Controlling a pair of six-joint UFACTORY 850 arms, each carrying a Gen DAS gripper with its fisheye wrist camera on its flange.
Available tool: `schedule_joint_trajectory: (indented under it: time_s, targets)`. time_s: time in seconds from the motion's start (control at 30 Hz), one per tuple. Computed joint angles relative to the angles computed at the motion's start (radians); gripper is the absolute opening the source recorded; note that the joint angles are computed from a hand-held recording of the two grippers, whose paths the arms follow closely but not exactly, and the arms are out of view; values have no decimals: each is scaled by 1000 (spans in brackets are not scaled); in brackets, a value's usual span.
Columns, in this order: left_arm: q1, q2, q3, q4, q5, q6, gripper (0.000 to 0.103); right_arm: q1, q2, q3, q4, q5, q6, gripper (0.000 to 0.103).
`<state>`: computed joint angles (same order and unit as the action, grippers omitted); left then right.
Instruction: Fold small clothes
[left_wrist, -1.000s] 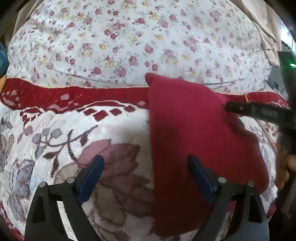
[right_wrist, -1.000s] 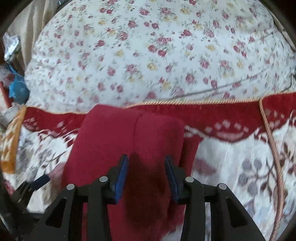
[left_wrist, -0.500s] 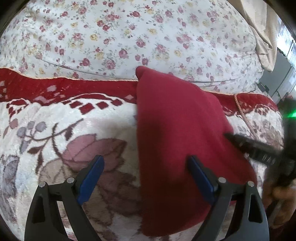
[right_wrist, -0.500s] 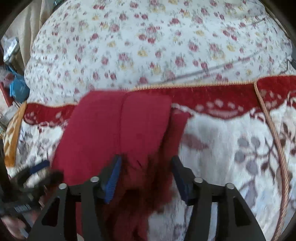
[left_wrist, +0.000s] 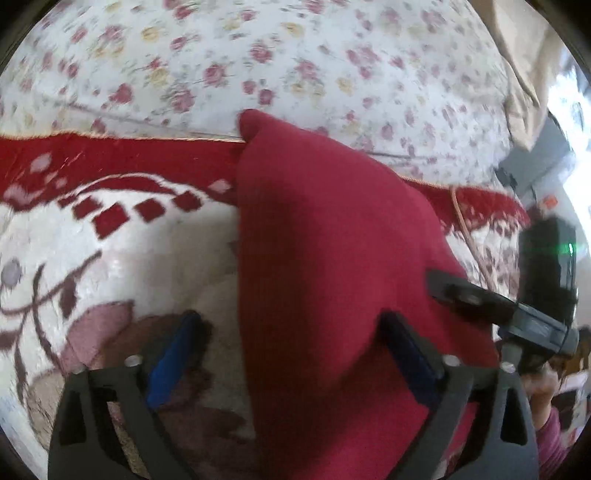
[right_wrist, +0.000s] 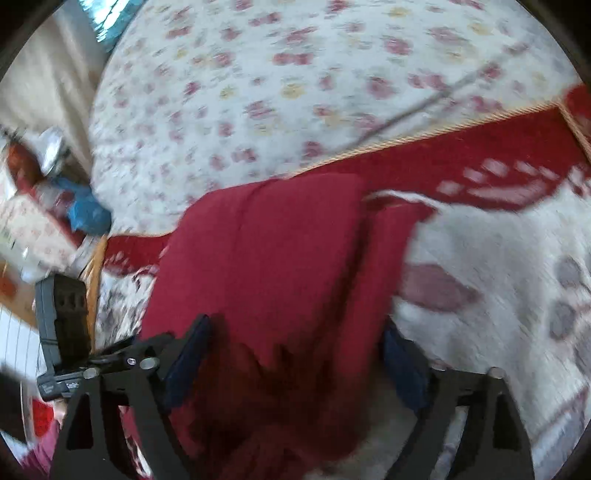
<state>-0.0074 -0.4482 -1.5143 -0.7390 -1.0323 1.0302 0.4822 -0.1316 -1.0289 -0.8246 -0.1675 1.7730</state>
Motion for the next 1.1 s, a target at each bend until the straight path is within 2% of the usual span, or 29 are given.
schedule_joint_trajectory:
  time_s: [0.03,0.1,0.2,0.27,0.37,0.43,0.5,0.53,0.57,0.63,0.7,0.77,0.83,0.87,0.9,0.93,0.97,1.0,1.03,1.1]
  targets:
    - [2,-5,-10,-7,-39,8,58,4,-6,-13,18,-16,-22,62]
    - [-1,19,-5,14,-36,-11,49,18,2,-31,19,-37,-43,50]
    - [26,41,-19,18,-105,-32,44,38,37,-27,7,-14,-20,46]
    - [64,74,-20,23,-148,-31,44,61,59,-32,83,11,-81,46]
    - [122,138,26,29,-162,14,46,112,52,-61,193,-8,-206,47]
    - [149,176,76,67,-135,5,47,139,24,-74,306,-14,-299,60]
    - [155,203,142,143,-62,-18,53,162,-11,-104,370,-106,-339,63]
    - [157,211,171,177,-26,-33,55,180,-18,-116,349,-167,-314,64]
    - [163,220,186,170,-14,-37,60,195,-9,-110,296,-186,-259,64]
    - [184,243,197,147,7,-22,71,250,25,-111,134,-273,-106,64]
    - [192,275,211,116,55,6,80,289,39,-127,79,-318,-98,64]
    - [200,305,230,57,99,37,88,325,33,-160,60,-345,-134,57]
    - [197,325,251,35,138,44,89,360,15,-189,-9,-364,-95,46]
    - [193,336,266,35,164,43,89,370,-13,-216,0,-369,-130,43]
    - [187,349,287,29,199,54,89,375,-32,-228,29,-374,-174,37]
    - [180,356,301,20,228,64,89,378,-65,-251,80,-401,-237,32]
    - [178,362,318,10,257,82,89,387,-94,-279,113,-470,-270,30]
    - [174,367,334,3,282,100,89,388,-127,-294,140,-549,-294,21]
    - [176,368,344,-10,293,123,89,387,-140,-287,150,-586,-287,8]
    - [179,376,373,-73,325,199,89,390,-116,-239,110,-553,-193,6]
